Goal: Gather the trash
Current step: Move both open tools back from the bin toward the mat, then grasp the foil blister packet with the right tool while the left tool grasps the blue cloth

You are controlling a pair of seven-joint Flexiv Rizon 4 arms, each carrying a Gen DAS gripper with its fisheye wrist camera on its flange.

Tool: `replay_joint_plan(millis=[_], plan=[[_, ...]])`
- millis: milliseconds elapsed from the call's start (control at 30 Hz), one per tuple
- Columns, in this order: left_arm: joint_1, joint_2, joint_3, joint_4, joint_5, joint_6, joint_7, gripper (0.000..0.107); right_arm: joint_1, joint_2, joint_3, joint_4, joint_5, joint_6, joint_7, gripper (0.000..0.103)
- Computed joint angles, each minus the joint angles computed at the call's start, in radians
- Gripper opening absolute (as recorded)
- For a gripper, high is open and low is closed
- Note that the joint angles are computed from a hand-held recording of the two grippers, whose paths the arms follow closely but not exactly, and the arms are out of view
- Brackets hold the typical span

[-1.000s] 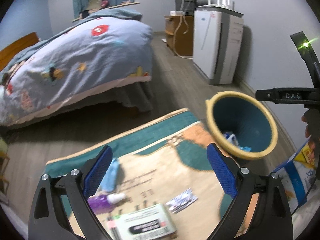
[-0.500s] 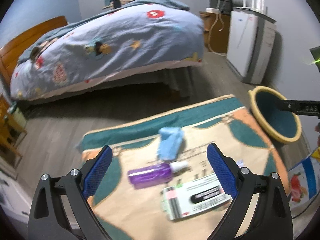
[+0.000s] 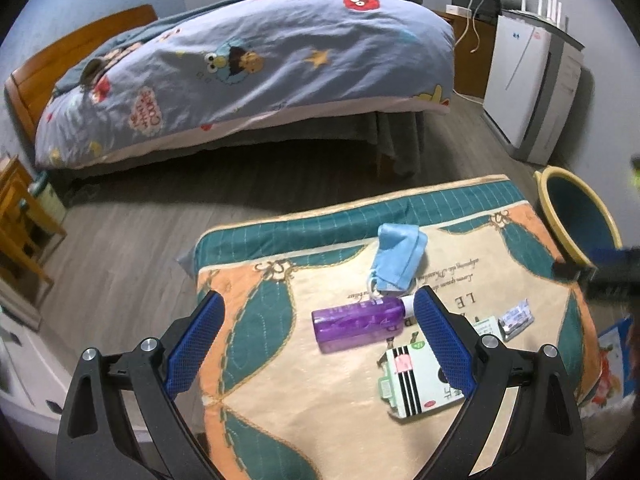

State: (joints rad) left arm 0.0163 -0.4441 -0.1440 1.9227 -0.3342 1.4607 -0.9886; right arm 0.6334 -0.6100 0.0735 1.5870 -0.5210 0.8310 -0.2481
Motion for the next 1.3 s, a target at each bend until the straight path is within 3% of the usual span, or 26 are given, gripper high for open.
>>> replay_joint_plan(millis=[167, 367, 700, 833, 867, 933, 1167, 1300], plan=[[-0.007, -0.013, 0.008, -0.021, 0.002, -0.01, -0.015, 0.095, -0.024, -0.047, 0.045, -0.031, 0.084, 0.005, -0.071, 0.094], [-0.005, -0.024, 0.003, -0.036, 0.002, -0.026, -0.007, 0.095, -0.04, -0.095, 0.079, -0.085, 0.182, -0.025, -0.184, 0.071], [-0.023, -0.04, 0.034, -0.059, 0.027, -0.052, -0.025, 0.095, -0.028, -0.155, 0.08, -0.166, 0.253, -0.038, -0.267, 0.071], [-0.022, -0.042, 0.039, -0.061, 0.032, -0.061, -0.031, 0.095, -0.015, -0.181, 0.071, -0.202, 0.251, -0.072, -0.293, 0.064], [-0.024, -0.043, 0.042, -0.062, 0.034, -0.066, -0.032, 0.095, -0.01, -0.184, 0.066, -0.207, 0.245, -0.078, -0.298, 0.058], [-0.028, -0.045, 0.05, -0.066, 0.041, -0.075, -0.038, 0.095, -0.007, -0.187, 0.062, -0.215, 0.241, -0.082, -0.307, 0.058], [-0.056, -0.07, 0.088, -0.104, 0.075, -0.129, -0.079, 0.095, -0.014, -0.144, 0.052, -0.162, 0.251, -0.028, -0.272, 0.058], [-0.117, -0.114, 0.166, -0.165, 0.171, -0.175, -0.129, 0.095, -0.018, -0.113, 0.042, -0.126, 0.234, 0.021, -0.251, 0.058]])
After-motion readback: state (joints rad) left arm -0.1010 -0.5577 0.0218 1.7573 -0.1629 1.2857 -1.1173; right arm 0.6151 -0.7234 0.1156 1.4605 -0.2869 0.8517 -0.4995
